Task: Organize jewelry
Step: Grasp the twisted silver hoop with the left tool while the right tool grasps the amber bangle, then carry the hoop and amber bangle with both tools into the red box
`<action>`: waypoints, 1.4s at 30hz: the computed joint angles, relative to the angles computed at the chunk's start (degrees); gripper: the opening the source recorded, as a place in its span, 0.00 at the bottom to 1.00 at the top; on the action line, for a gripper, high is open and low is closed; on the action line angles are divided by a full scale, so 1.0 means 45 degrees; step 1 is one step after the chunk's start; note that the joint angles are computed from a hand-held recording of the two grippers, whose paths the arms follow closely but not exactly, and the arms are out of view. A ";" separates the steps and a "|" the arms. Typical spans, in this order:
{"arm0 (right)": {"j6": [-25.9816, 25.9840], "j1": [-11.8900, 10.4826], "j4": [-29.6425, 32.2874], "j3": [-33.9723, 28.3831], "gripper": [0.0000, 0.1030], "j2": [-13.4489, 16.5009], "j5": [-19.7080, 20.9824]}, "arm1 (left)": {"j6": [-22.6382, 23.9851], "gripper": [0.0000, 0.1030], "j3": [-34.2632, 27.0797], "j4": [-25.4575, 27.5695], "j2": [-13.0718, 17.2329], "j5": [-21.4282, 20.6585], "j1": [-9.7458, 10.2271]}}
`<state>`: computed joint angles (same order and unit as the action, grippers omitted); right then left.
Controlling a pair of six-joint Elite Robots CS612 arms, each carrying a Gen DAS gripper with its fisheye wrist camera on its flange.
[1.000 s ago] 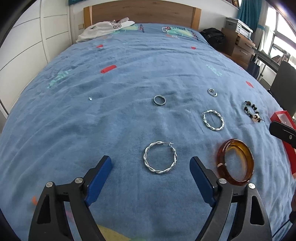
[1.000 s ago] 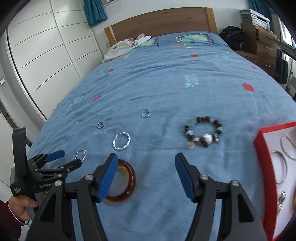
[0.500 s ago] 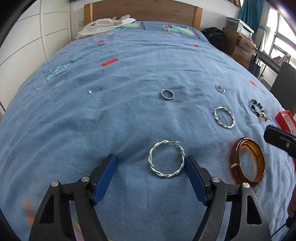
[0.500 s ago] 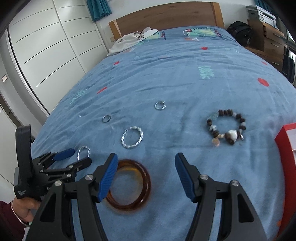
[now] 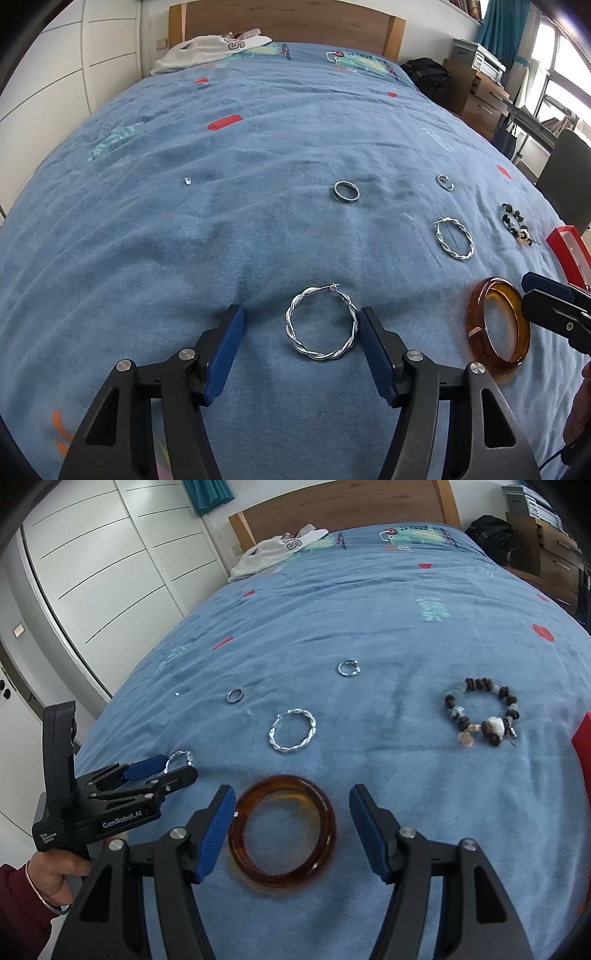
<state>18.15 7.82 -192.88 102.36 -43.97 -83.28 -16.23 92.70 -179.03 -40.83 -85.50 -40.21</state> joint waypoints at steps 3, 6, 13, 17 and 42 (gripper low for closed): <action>-0.0058 0.0040 0.0001 -0.0041 0.61 0.0041 0.0124 | 0.0005 0.60 0.0054 -0.0109 0.0002 -0.0042 0.0010; -0.0244 0.0119 0.0101 -0.0100 0.61 0.0086 0.0055 | 0.0015 0.58 0.0095 -0.0195 0.0008 -0.0118 0.0040; -0.0592 0.0203 0.0211 -0.0166 0.69 0.0166 0.0090 | -0.0087 0.56 0.0160 -0.0368 0.0016 -0.0214 0.0060; -0.0991 0.0314 0.0378 -0.0225 0.71 0.0211 -0.0020 | -0.0113 0.56 0.0170 -0.0387 0.0014 -0.0224 0.0062; -0.1639 0.0569 0.1396 -0.0444 0.73 0.0252 -0.0562 | -0.0503 0.34 0.0432 -0.0583 -0.0119 -0.0274 0.0140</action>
